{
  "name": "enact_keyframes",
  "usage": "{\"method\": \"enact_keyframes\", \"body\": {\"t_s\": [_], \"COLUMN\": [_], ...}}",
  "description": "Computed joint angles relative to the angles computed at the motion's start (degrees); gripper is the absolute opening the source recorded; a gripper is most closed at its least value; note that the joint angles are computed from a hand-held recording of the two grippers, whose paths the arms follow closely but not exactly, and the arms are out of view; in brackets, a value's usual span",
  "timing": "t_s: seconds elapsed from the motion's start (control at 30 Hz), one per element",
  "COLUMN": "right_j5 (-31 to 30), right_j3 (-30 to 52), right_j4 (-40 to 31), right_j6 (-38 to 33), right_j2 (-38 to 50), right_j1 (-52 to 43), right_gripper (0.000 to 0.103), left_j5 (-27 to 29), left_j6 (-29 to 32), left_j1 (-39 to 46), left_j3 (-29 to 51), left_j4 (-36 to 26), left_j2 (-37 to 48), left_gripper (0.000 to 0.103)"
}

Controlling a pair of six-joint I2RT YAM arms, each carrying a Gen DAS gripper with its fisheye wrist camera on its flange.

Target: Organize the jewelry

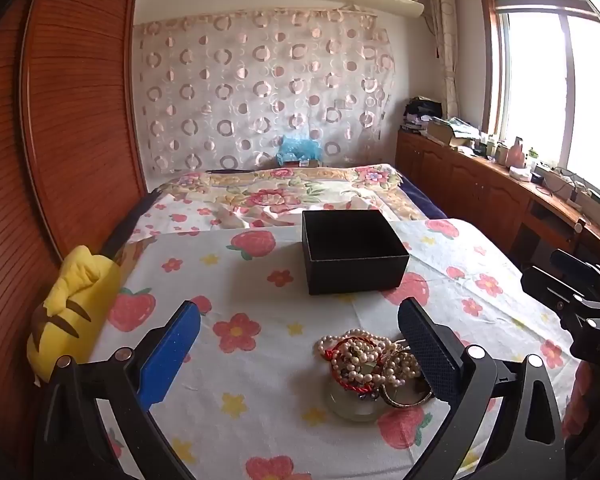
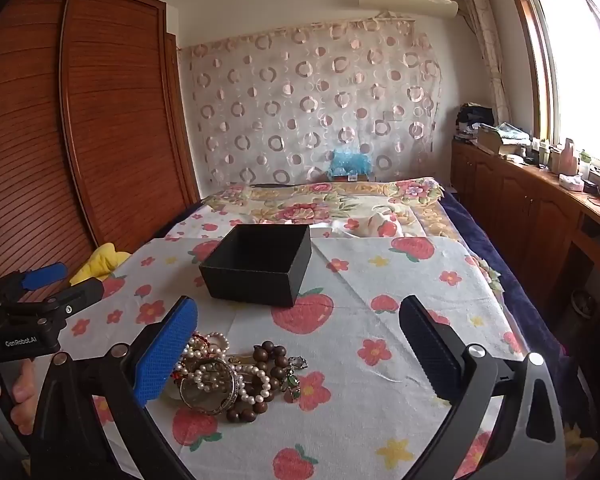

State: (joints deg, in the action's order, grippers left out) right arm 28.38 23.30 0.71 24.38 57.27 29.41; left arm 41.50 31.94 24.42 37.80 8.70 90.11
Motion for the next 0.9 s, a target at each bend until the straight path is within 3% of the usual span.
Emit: {"method": "enact_keyframes", "body": {"t_s": [0.9], "right_j5": [0.1], "right_j3": [0.0], "right_j4": [-0.4], "right_j6": [0.2], "right_j2": [-0.6], "right_j1": [0.2], "right_gripper": [0.101], "left_j5": [-0.5], "left_j6": [-0.8], "left_j1": [-0.7], "left_j3": [0.5], "left_j4": [-0.3], "left_j2": [-0.9], "left_gripper": [0.096]}}
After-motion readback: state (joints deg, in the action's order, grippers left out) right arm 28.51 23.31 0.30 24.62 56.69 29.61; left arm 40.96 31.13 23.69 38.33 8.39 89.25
